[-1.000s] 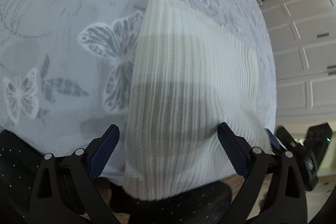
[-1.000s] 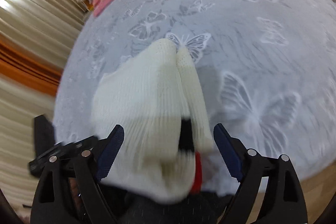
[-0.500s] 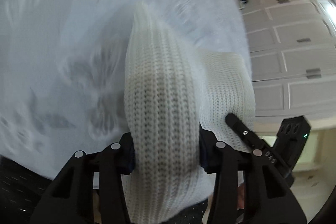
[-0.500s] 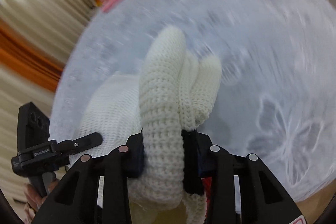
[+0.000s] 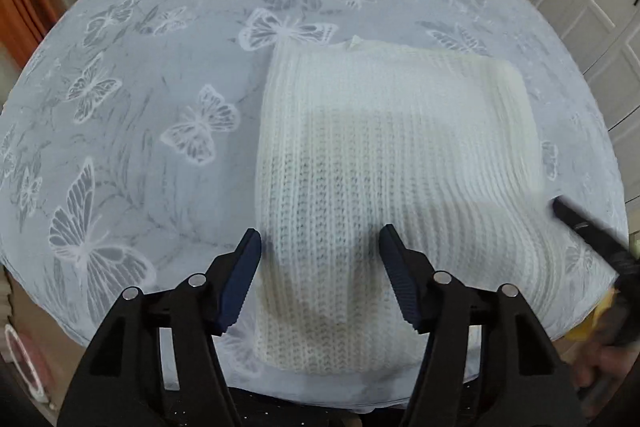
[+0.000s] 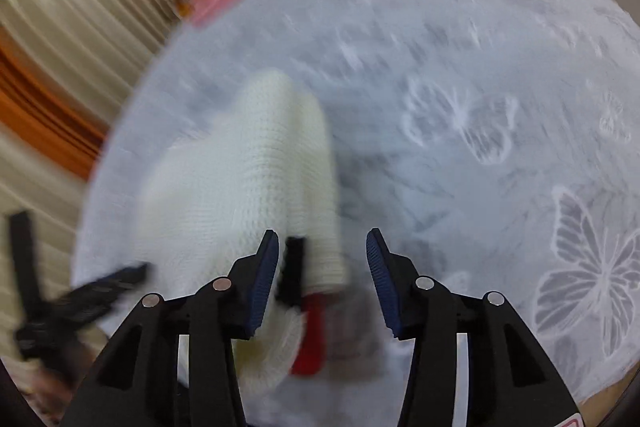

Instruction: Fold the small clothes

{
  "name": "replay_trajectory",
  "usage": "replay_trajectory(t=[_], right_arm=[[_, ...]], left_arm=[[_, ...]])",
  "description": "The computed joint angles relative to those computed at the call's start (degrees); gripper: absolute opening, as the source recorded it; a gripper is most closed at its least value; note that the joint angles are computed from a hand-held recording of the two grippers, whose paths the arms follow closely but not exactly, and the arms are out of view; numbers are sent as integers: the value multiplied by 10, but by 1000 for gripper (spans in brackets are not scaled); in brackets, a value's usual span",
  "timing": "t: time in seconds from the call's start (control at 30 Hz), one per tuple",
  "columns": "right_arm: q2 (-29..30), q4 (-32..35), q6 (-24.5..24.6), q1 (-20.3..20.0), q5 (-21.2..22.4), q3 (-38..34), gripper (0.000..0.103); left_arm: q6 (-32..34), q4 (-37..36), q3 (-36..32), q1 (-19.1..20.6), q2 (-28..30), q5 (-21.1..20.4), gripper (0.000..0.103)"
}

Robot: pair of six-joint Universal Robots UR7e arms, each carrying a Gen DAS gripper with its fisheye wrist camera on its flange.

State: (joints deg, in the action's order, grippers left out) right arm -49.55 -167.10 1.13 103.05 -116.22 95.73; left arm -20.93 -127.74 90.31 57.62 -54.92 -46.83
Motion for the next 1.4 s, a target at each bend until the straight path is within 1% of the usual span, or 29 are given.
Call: replay_trajectory(t=[0.1, 0.17, 0.23, 0.27, 0.37, 0.4, 0.47, 0.5, 0.53, 0.57, 0.63, 0.7, 0.73, 0.77, 0.8, 0.83, 0.87, 0.9, 0.93, 0.97, 1.0, 1.03, 1.07, 1.13, 1.17, 1.23, 1.3, 1.37, 1.4], right_arm=[[-5, 43, 2, 16, 9, -6, 46], [2, 63, 4, 21, -1, -9, 52], [15, 87, 10, 22, -13, -18, 53], [22, 102, 22, 20, -11, -23, 53], [18, 94, 39, 23, -8, -3, 57], [25, 93, 36, 19, -9, -8, 59], [29, 97, 36, 17, -9, -10, 59], [28, 97, 31, 18, -8, -8, 41], [30, 100, 27, 18, -11, -11, 14], [26, 106, 27, 17, -6, -13, 11], [17, 83, 19, 21, -4, -7, 11], [13, 78, 8, 20, -15, -4, 11], [15, 98, 15, 15, -21, -7, 12], [22, 143, 28, 2, -26, -15, 13], [26, 170, 39, -5, -30, -19, 17], [25, 176, 49, -9, -27, -17, 20], [19, 164, 53, -9, -18, -11, 22], [14, 148, 53, -6, -16, -7, 31], [10, 122, 52, 0, -22, -4, 49], [8, 108, 48, 3, -23, -3, 56], [7, 88, 42, 4, -15, -8, 62], [8, 86, 40, 4, -10, -12, 64], [13, 91, 41, 2, -5, -27, 65], [26, 102, 44, -5, 2, -52, 76], [36, 118, 52, -13, 11, -68, 78], [53, 155, 76, -26, 21, -94, 79], [68, 185, 100, -40, 40, -110, 79], [75, 186, 109, -53, 68, -108, 79], [76, 165, 109, -54, 72, -99, 81]], left_arm=[[-4, -7, 10, -6, -5, -2, 61], [2, -10, 1, -2, 3, -9, 61], [3, -5, -5, 0, 8, -7, 61], [0, -2, -7, -1, 10, -6, 61], [-2, -4, -3, -2, 7, -8, 63], [-2, -3, -2, -1, 6, -11, 63], [-3, -2, -1, 0, 5, -12, 64], [-1, -2, -1, 2, 5, -13, 64], [-1, -1, 0, 2, 4, -13, 65], [-1, -1, 1, 3, 3, -14, 65], [-1, -1, 3, 4, -1, -20, 67], [-1, -6, 10, 5, -6, -18, 69], [-1, -7, 12, 6, -6, -17, 72], [-1, -6, 13, 8, -6, -20, 74], [-5, -1, 12, 10, -5, -25, 74], [-10, 3, 11, 13, -4, -32, 73], [-14, 6, 9, 15, -3, -40, 73], [-17, 6, 9, 16, -4, -46, 72], [-15, 2, 9, 16, -6, -49, 72], [-13, -5, 11, 16, -9, -52, 73], [-11, -13, 11, 16, -13, -56, 73], [-11, -23, 11, 18, -15, -62, 77], [-10, -36, 10, 21, -17, -72, 81], [-14, -49, -2, 29, -14, -99, 83], [-22, -46, -14, 34, -8, -110, 84], [-30, -44, -32, 44, 3, -127, 86], [-52, -31, -53, 61, 21, -146, 87], [-79, -14, -68, 75, 32, -162, 88], [-84, -21, -70, 85, 36, -184, 88]])
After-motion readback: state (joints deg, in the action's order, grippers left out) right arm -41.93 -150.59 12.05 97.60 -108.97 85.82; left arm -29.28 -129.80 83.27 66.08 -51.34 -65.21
